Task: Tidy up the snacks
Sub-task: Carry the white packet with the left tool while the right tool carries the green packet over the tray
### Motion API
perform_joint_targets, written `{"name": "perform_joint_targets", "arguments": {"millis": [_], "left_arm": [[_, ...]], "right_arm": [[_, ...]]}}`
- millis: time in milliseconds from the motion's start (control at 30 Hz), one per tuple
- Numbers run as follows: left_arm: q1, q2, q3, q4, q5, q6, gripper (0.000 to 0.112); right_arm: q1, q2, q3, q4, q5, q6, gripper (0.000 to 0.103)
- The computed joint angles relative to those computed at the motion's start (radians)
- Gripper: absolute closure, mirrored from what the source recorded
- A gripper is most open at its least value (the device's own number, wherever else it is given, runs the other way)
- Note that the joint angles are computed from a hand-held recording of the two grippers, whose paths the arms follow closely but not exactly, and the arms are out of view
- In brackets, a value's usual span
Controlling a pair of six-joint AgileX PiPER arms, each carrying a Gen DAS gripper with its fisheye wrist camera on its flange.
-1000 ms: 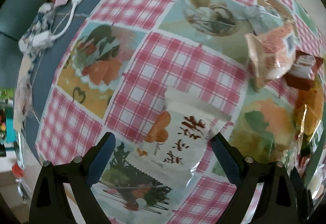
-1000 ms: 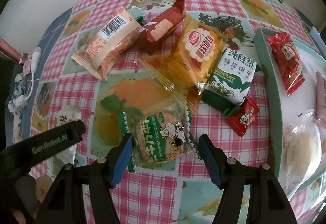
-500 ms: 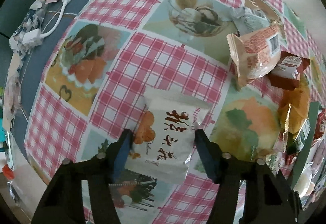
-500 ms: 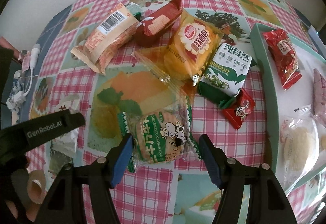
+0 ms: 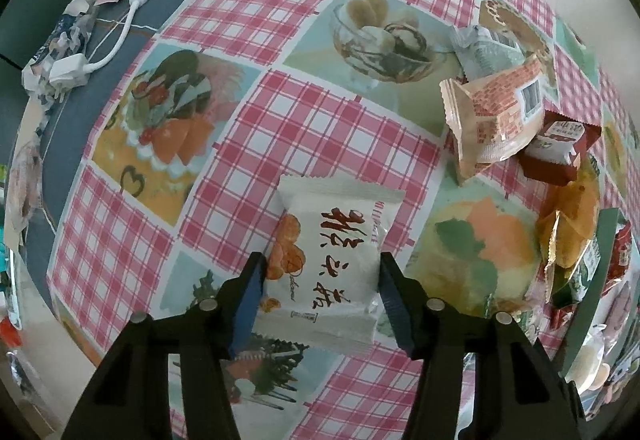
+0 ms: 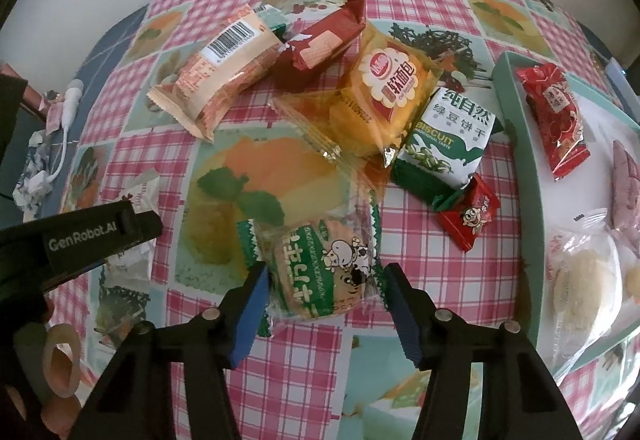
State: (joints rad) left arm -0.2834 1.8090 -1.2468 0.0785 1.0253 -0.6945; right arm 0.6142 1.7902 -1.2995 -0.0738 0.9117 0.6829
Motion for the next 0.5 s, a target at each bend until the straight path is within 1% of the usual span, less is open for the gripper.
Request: {"name": "perform_joint_targets", "arguments": {"millis": [167, 500], "left_arm": [[-0.005, -0.025, -0.032, 0.012, 0.038, -0.014, 0.055], [-0.030, -0.077, -0.107, 0.050, 0.112, -0.050, 0.055]], "right_arm": [[-0.005, -0.003, -0.016, 0.016, 0.014, -0.020, 0.043], [-0.005, -0.063, -0.060, 0.022, 0.052, -0.043, 0.043]]}}
